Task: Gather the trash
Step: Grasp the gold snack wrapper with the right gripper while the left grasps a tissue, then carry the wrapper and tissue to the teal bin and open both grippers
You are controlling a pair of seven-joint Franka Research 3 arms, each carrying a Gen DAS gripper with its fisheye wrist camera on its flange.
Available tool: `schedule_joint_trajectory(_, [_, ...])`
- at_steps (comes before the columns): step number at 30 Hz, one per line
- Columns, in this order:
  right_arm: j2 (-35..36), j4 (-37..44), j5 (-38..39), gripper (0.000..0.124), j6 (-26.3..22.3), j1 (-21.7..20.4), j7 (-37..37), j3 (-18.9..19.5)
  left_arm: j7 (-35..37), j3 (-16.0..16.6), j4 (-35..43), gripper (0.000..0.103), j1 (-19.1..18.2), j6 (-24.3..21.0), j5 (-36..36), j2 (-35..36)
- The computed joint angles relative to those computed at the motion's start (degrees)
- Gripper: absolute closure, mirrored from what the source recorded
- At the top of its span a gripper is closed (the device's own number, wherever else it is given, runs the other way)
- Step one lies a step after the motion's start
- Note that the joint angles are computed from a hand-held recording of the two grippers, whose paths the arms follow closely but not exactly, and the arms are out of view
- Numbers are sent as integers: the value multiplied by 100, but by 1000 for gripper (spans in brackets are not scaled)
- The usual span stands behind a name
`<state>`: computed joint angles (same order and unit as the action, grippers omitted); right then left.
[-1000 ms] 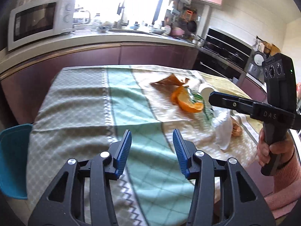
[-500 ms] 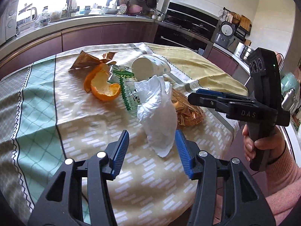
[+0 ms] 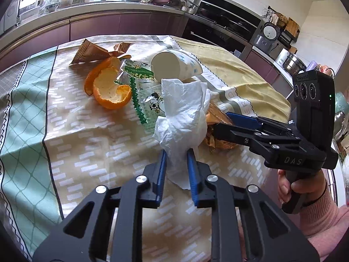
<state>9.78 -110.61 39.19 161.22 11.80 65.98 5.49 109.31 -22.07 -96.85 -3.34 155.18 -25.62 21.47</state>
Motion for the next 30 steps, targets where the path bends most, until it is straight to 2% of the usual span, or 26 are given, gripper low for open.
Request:
schedule_joint_trajectory(1, [-9, -6, 71, 69, -20, -23, -31, 9, 27, -27, -23, 93, 22, -11, -42, -19])
schedule_joint_trajectory(3, [-45, -39, 218, 73, -29, -57, -108, 21, 150, -95, -101, 96, 81, -10, -191, -87])
schedule_joint_trajectory(8, [-170, -156, 329, 75, 41, -49, -204, -2, 575, -204, -305, 97, 198, 73, -654, -288])
schedule_joint_trajectory(16, [-433, -282, 593, 75, 198, 21, -516, -16, 1441, -111, -758, 97, 197, 193, -1601, -827])
schedule_joint_trajectory(24, [-454, -96, 934, 75, 121, 175, -1046, 52, 2149, 337, -1386, 98, -54, 359, -2556, -1550])
schedule_joint_trajectory(30, [-232, 260, 1189, 75, -135, 297, -1424, 186, 2345, 817, -1987, 98, -357, 629, -2848, -2159])
